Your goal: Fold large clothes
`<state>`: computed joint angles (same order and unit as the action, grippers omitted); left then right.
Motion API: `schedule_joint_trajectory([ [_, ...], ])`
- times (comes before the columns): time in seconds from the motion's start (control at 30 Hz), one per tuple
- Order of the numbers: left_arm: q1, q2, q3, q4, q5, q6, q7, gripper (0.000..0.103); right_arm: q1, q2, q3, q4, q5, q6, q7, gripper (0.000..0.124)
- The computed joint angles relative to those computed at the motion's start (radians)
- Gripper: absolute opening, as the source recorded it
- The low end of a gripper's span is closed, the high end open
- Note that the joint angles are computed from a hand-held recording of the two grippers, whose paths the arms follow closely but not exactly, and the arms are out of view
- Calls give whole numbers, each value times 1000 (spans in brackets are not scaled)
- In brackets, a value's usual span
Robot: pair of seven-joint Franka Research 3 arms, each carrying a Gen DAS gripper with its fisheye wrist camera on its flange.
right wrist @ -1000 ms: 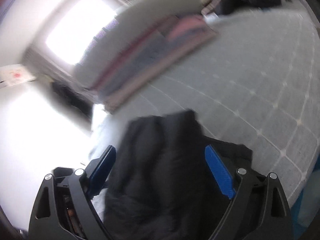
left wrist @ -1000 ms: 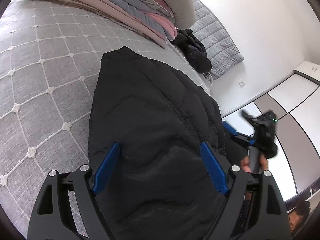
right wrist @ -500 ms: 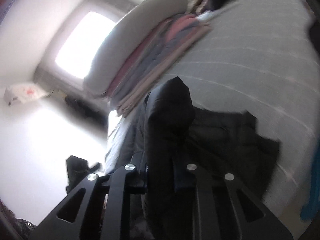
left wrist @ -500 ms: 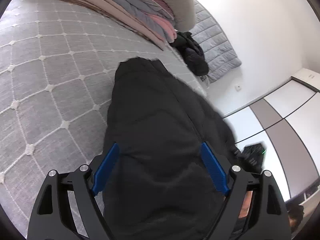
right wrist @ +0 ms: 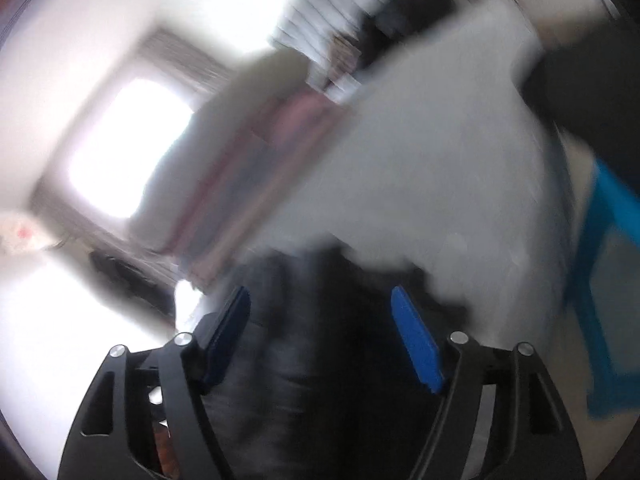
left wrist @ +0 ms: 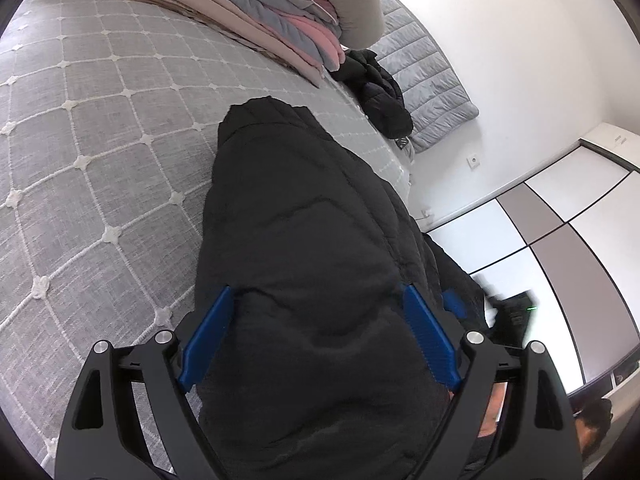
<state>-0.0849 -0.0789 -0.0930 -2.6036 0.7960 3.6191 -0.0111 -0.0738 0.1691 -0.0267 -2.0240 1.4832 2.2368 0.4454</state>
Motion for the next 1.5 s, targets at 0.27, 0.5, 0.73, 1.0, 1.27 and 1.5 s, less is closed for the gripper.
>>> schedule_joint_trajectory([
  [0.27, -5, -19, -9, -36, -90, 14, 66, 82, 101, 148, 63, 151, -208, -29, 139, 84],
  [0.5, -8, -46, -1, -58, -100, 38, 77, 82, 33, 192, 95, 111, -121, 36, 128, 64],
  [0.73, -28, -41, -13, -59, -134, 115, 156, 83, 76, -85, 71, -95, -98, -100, -38, 87],
  [1.0, -42, -24, -31, 3, 40, -22, 79, 84, 140, -29, 57, -99, -218, 2, 84, 87],
  [1.27, -32, -165, 54, -74, 110, -16, 34, 87, 116, -177, -12, -208, -200, 126, 67, 96],
  [1.5, -60, -378, -31, -92, 70, -581, 134, 87, 99, -174, -36, -261, -324, 149, 139, 96],
])
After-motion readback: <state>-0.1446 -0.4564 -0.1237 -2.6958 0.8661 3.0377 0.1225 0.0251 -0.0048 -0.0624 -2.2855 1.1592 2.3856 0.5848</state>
